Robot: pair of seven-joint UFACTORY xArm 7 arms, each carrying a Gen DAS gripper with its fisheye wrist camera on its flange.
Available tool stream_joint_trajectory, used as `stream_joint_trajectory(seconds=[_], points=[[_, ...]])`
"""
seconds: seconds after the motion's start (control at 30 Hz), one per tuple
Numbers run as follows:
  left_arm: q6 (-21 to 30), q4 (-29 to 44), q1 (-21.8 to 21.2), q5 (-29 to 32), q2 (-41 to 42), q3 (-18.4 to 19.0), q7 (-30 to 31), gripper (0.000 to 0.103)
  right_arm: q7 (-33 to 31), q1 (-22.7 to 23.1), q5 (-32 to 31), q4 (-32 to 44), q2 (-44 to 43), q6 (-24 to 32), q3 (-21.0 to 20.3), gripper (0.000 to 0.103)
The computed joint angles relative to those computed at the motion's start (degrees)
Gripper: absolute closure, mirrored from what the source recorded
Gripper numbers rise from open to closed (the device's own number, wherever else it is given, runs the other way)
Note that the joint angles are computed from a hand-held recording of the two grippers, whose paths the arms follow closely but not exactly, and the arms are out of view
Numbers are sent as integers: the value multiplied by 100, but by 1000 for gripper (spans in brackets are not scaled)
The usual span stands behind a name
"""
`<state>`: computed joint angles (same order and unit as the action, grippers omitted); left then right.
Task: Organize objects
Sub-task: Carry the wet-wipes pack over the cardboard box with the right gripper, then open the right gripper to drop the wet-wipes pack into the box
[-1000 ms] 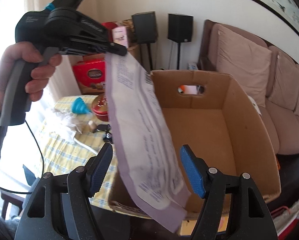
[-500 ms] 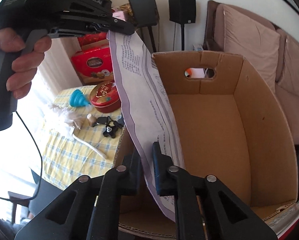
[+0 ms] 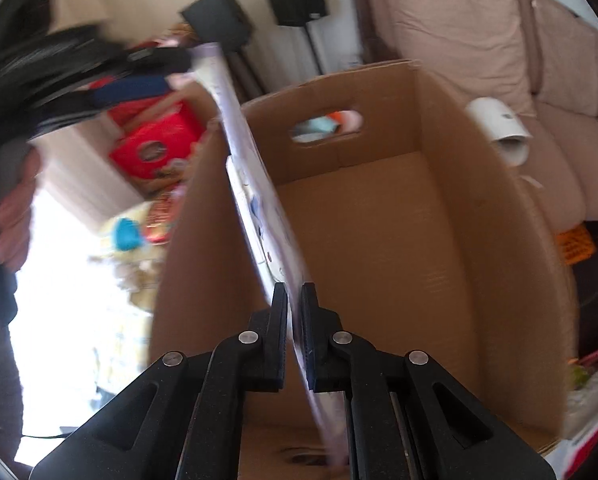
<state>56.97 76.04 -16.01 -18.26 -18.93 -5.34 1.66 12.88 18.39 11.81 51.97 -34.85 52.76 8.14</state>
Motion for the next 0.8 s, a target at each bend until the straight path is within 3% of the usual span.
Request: stream_joint_trajectory(seconds=[0.1,0.27,0.43,0.57,0.6,0.63,0.7,0.8], points=[[-115,-350,-72,-268,-306,148,297,47,70,-267,-484,174,179,187,119,98],[-189,-876,-92,-129,-851,139,631,46,22,-458,-780,222,323,342,38,98],[-141,-1313,-131,-71,-1389,247,876,33,326,-794,-1538,200,317,416,329,95],[-51,-1552,-93,-68,-1770,339,917,20,297,-655,-1472,72,188,300,273,94],[-57,-1620,-66,-46,-1869,349,911,14,314,-638,-1500,66,163,288,310,85],[-75,-1682,-40,-25,-1952,364,912,9,347,-607,-1496,42,130,235,340,69],[-37,-1781,-5,5,-2109,400,894,5,394,-513,-1411,5,53,91,361,51],[87,-1918,93,111,-2336,451,862,3,441,-373,-1315,-19,-44,-64,428,40]])
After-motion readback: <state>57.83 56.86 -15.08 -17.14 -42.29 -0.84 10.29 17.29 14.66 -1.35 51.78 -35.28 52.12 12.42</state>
